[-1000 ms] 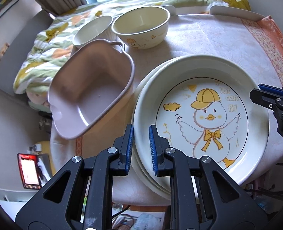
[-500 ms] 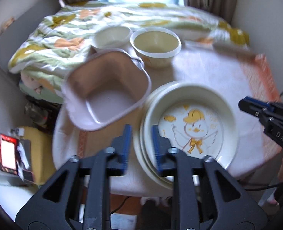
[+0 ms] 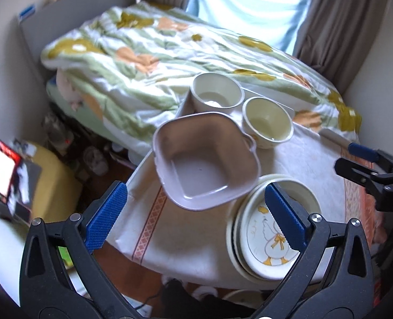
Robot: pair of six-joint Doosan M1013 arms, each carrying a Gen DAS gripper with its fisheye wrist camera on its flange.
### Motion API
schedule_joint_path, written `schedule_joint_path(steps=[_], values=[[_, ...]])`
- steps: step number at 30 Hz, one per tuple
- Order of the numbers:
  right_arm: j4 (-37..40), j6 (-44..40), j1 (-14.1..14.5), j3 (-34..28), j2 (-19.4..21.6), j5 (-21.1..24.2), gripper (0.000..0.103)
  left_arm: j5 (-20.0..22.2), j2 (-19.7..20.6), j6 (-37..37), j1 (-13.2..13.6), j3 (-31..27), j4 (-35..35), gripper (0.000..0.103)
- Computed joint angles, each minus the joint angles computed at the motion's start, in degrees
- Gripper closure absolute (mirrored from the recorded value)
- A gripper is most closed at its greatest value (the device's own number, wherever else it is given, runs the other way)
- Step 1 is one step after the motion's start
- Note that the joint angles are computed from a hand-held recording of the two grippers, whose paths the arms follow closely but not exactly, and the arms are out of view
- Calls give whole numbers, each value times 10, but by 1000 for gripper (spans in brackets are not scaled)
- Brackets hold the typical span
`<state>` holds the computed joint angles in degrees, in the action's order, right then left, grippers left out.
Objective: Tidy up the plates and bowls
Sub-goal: 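Open both grippers and move them to the pink square dish, then grasp the pink square dish rim with the left gripper while the right gripper grips it too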
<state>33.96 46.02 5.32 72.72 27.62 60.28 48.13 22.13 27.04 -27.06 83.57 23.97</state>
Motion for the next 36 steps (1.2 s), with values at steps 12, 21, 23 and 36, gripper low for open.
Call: schedule_joint_path(steps=[12,21,23,36], values=[[-57,120,54,-107,110,119,35,-57,45,154,67,7,-227,33],[-60,138,64,-139,141,145,49,-29,87,211,89,-22,-292,55],[-58,137,64,-139,143,148,56,-25,93,218,93,-26,-299,73],[-79,119,70,-141,144,150,88,-2,100,203,93,-37,-272,94]])
